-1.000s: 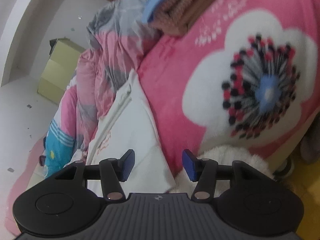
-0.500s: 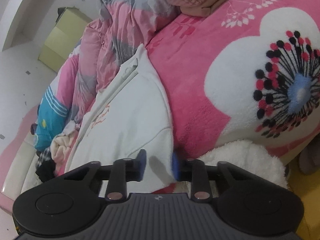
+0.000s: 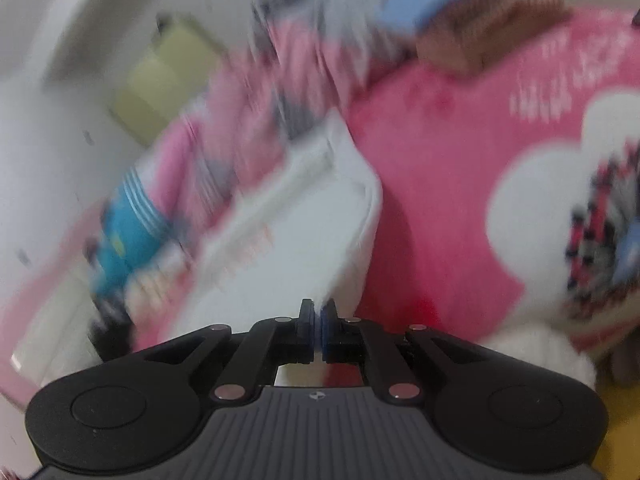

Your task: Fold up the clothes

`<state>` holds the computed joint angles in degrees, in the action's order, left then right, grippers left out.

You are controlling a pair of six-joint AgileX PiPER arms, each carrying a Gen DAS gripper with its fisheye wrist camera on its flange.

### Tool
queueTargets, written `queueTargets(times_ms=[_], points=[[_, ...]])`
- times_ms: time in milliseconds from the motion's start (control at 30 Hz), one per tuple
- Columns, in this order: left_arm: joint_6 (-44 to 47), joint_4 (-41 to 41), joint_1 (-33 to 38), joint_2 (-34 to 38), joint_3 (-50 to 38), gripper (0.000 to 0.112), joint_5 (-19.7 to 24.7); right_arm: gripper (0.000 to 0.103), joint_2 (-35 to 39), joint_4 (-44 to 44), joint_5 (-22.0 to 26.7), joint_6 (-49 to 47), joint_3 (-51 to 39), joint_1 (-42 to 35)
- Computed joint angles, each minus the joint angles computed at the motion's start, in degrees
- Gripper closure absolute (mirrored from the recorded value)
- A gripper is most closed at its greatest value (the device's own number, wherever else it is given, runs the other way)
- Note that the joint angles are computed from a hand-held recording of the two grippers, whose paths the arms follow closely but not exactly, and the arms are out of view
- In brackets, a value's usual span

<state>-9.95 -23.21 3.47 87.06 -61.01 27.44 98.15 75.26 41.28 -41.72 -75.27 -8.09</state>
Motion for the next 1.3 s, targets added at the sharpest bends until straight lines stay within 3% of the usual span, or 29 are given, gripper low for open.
queueTargets(times_ms=[67, 200, 267, 400, 467, 533, 700, 833, 1000, 1133, 1300], points=[[0.52, 0.44, 0.04, -2.03, -0.42, 0.109, 1.09, 0.1, -4.03, 1.71, -0.41, -1.8, 0.82, -1.58], [3.89, -1.94, 0.87, -1.13, -1.81, 0.109, 3.27, 0.1, -3.67, -7.04, -0.91, 4.3, 0.24, -1.98], [6.63, -6.18, 2.47, -0.53, -2.66, 0.109, 5.7, 0.1, -3.41, -5.89, -0.04, 5.27, 0.51, -2.91], [7.91, -5.27, 3.33, -4.4, -4.28, 0.109, 8.02, 0.1, -5.71, -5.12, -0.34, 3.09, 0.76, -3.14], [6.95, -3.09, 3.64, -3.31, -4.84, 0.109, 8.8, 0.1, -5.61, -7.12, -0.53, 4.18, 0.43, -3.22], [8.96, -7.62, 5.61, -1.04, -5.31, 0.109, 10.72, 0.1, -3.42, -9.45, 0.38, 8.11, -0.56, -4.03], [13.49, -12.96, 6.77, -6.03, -7.9, 0.11, 10.01, 0.1, -5.99, -8.83, 0.88, 5.16, -4.79, -3.1], [10.56, -10.76, 7.11, -4.73, -7.61, 0.11, 11.73, 0.1, -4.76, -11.24, 0.68, 8.1, -4.24, -3.44], [11.65, -14.45, 8.69, -1.28, -7.02, 0.11, 14.98, 0.1, -1.26, -11.2, 1.12, 11.88, -2.86, -4.58], [11.43, -10.77, 7.92, -3.88, -10.16, 0.11, 15.38, 0.1, -4.22, -11.55, 1.11, 7.67, -4.68, -4.22], [8.91, -7.1, 6.68, -0.66, -8.09, 0.11, 16.31, 0.1, -3.09, -14.57, 0.95, 10.64, -0.63, -5.04]])
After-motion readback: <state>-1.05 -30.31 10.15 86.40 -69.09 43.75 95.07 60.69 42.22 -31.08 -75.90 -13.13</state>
